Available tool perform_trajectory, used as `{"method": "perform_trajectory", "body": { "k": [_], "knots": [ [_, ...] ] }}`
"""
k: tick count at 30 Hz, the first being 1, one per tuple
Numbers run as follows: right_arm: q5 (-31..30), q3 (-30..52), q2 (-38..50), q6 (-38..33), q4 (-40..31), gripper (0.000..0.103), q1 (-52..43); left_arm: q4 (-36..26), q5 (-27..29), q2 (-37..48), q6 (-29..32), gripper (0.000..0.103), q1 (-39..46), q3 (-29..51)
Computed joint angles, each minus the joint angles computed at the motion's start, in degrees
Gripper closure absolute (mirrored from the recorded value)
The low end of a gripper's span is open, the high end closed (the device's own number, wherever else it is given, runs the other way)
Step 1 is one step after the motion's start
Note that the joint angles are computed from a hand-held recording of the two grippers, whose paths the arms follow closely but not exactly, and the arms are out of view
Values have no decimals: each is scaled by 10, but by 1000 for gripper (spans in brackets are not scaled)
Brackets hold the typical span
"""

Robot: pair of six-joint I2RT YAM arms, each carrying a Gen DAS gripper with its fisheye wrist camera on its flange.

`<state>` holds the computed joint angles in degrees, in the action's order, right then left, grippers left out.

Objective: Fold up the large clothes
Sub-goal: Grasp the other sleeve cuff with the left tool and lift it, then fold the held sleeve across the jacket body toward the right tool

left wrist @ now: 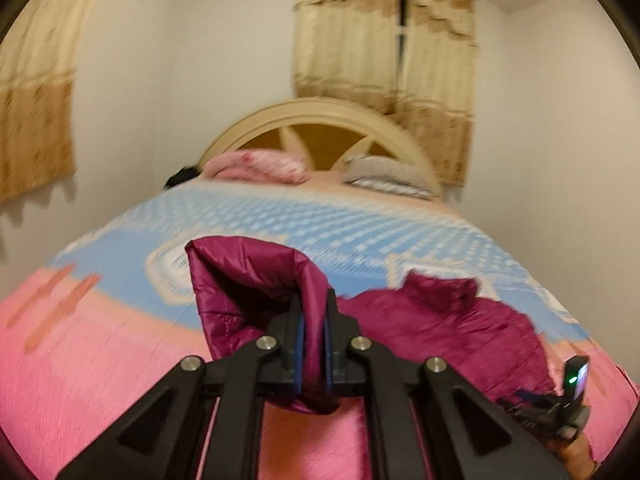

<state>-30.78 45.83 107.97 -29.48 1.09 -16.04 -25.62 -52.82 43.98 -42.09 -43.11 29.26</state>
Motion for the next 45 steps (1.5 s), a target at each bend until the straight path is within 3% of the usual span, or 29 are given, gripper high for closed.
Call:
{"method": "perform_trajectory", "body": {
  "k": [4,7,13,22,32,45],
  "knots": [
    [-14,6,3,1,-9,34,-7,92,13,101,70,95,-18,55],
    [-30,12,7,2,-20,33,-14,124,8,157,92,95,-35,80],
    [-61,27,18,3,-42,31,-30,144,27,207,111,95,-48,112],
    [-47,21,12,0,-35,29,-24,173,57,314,145,95,-61,187],
    [-52,25,13,-1,-41,28,-27,213,131,442,168,95,-60,253],
    [-56,27,16,3,-41,27,-28,245,232,581,148,95,-48,316]
  ]
}}
